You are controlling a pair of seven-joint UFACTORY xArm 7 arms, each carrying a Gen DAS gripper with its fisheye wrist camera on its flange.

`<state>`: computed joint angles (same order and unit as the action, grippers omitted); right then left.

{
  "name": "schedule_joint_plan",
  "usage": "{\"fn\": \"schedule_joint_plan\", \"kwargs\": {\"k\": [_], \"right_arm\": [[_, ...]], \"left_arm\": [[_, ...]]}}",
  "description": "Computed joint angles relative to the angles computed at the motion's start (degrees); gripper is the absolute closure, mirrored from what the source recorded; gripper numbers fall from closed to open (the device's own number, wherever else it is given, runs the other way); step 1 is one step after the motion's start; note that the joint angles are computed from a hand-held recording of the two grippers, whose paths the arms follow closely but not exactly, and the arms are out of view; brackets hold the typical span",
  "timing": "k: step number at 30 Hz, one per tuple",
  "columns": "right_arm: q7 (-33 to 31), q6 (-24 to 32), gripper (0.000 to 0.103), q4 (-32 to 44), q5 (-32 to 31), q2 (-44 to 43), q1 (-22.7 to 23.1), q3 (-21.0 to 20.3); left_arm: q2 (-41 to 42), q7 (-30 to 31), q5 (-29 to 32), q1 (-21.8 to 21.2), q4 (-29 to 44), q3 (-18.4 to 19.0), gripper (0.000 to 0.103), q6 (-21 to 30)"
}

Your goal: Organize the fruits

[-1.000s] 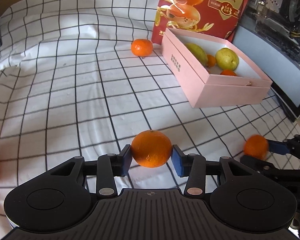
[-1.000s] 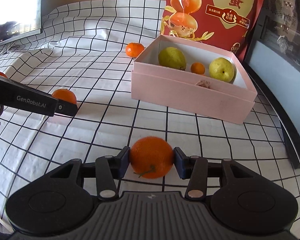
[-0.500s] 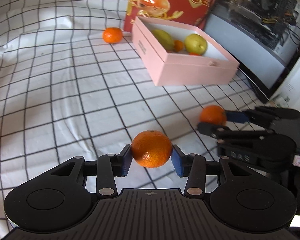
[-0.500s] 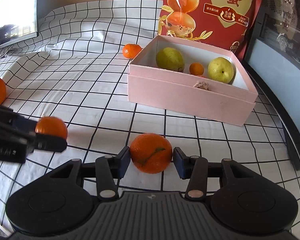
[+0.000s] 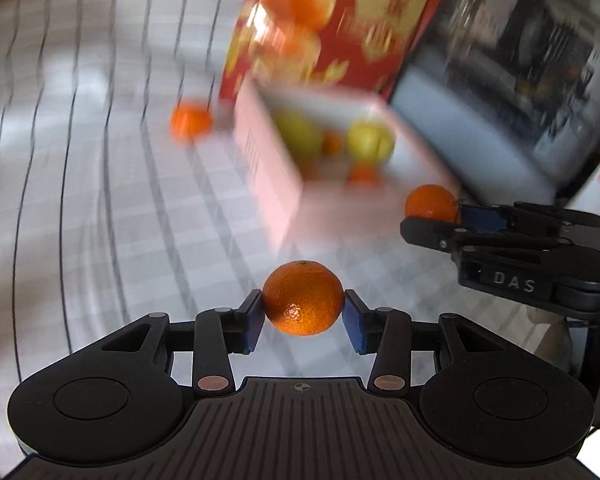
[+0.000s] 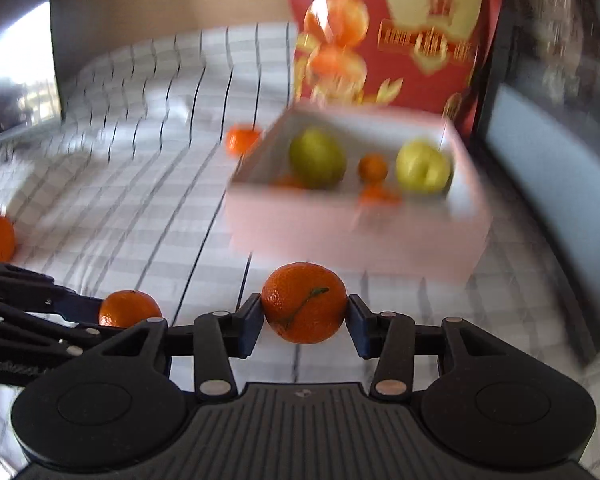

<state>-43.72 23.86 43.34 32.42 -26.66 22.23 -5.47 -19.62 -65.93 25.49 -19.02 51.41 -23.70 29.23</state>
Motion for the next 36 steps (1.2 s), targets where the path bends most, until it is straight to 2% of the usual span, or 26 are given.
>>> {"fn": "schedule_joint_plan", "kwargs": {"k": [2,4,7,10,14,16,20,22,24,27,29,33,36], "right_arm": [[-2.7,-0.6,0.059,6.2,1.3,3.1,1.4,-1.6],[-4.6,0.3,0.059,13.3,2.8,6.7,1.5,-2.4],[-2.8,7.0,0.058,26.9,3.0,14.4,-1.0,-2.0],[-0.3,13.6,0.058,38.7,3.7,22.4,-3.6,-1.5],[0.8,13.0,0.058,44.6,-0.1,29.3,-6.2,1.3],[2.6,16.0,0.058,47.1,-1.2,32.1,-7.8,2.4],[6.4,23.4,0.058,52.5,-1.8,38.0,-11.1,4.7],[7.2,24.1,0.058,53.3,-3.2,40.0,-11.9,6.0],[8.8,23.4,0.058,53.0,-5.9,41.3,-11.9,7.3],[10.0,21.8,0.058,51.2,-7.9,41.7,-12.6,9.5],[9.9,21.4,0.058,50.0,-7.4,41.5,-13.6,11.4],[12.0,20.0,0.057,47.2,-8.1,40.2,-13.9,12.8],[10.3,14.7,0.049,41.7,-6.3,36.3,-14.0,13.7]], "left_arm": [[2.8,1.3,5.9,2.8,5.9,-0.9,0.056,0.6],[7.1,3.6,10.4,3.8,12.8,-0.5,0.055,1.0],[15.2,10.3,7.5,1.4,23.3,2.5,0.055,3.3],[22.4,12.7,5.8,-0.8,30.1,4.5,0.055,4.2],[30.8,16.9,-1.5,-2.7,34.2,6.3,0.055,4.5],[32.3,16.8,-3.6,-3.9,33.3,7.4,0.055,4.3],[26.9,6.8,3.0,-8.0,24.8,12.7,0.054,-1.8],[23.3,0.5,7.5,-9.2,21.4,14.2,0.054,-1.8],[18.6,-4.5,12.4,-8.8,17.8,13.7,0.054,-0.8],[8.6,-11.0,18.0,-6.5,9.7,11.0,0.054,1.8],[1.8,-12.8,17.8,-5.1,5.3,9.2,0.054,6.2],[-12.6,-15.8,14.2,-2.1,-1.6,4.4,0.054,22.3],[-22.3,-16.3,10.8,0.4,-5.2,1.2,0.054,34.8]]}}
